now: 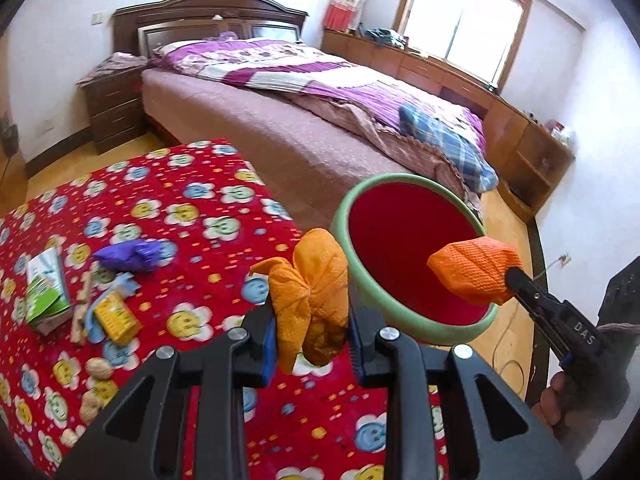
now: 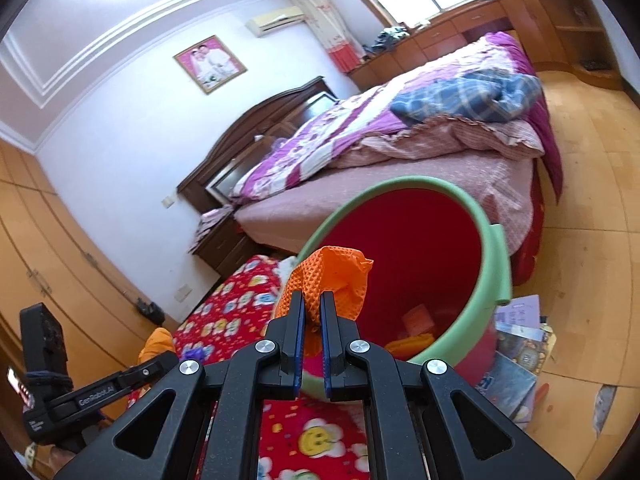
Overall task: Collect trash
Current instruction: 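Open the right tool to drop the mesh bag while the left tool drops the cloth bundle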
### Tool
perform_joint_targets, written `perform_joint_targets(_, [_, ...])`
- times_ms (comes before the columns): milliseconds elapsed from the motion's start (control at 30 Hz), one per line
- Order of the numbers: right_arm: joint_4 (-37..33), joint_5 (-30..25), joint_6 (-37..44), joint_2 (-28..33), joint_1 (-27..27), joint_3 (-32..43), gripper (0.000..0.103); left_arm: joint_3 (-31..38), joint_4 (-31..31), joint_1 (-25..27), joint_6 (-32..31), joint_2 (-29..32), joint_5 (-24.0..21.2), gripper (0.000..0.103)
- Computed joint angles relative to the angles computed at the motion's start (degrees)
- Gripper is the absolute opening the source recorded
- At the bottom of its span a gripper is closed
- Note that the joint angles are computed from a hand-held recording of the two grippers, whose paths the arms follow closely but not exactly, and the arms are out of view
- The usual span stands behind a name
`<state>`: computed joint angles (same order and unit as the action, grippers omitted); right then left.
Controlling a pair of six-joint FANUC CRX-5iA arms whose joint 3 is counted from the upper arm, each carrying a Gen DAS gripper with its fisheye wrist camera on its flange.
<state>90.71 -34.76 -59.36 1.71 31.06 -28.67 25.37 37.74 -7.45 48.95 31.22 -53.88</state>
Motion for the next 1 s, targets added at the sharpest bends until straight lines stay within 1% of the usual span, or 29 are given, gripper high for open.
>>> perform_joint_targets(167, [-2.2,-0.7,1.0,-0.1,-0.1,-0.6,0.010,3.4,-0.8,-2.0,-0.2,2.6,-1.7,0.028])
perform_joint_targets(367, [-5.6,-3.8,5.1,0.4,0.8,-0.3,0.012,7.4,-0.8,-4.3,-0.7,5.8,-3.6,0.030])
perform_joint_targets(500, [-5.3,-4.2,5.5,0.4,0.7,-0.6,0.014,9.3,-0.3,-5.3,-0.9,7.3,-4.5,0.042])
perform_joint_targets(600, [-5.2,-4.4,5.5,0.3,0.6,-0.8,0.015,9.6,-0.3,-5.8,-1.2,7.7,-4.4,0.045])
perform_joint_targets(667, [-5.1,-4.6,5.3,0.3,0.7,-0.9,0.018,10.0,-0.5,-6.0,-1.1,7.9,-4.4,0.048])
perform_joint_targets(733, [-4.8,-4.4,4.9,0.2,0.6,-1.0,0.023,9.9,-0.6,-6.1,-1.3,7.9,-4.4,0.054])
perform_joint_targets(767, [-4.6,-4.2,4.3,0.2,0.4,-1.2,0.024,10.0,-0.8,-6.2,-1.3,7.9,-4.4,0.058])
perform_joint_targets(900, [-4.8,-4.2,4.5,0.3,0.7,-1.0,0.024,10.0,-2.3,-6.5,-1.3,7.8,-3.9,0.058])
perform_joint_targets(1000, [-5.6,-4.5,5.5,0.3,1.1,-0.7,0.026,9.5,-2.1,-6.3,-1.5,7.6,-4.0,0.058])
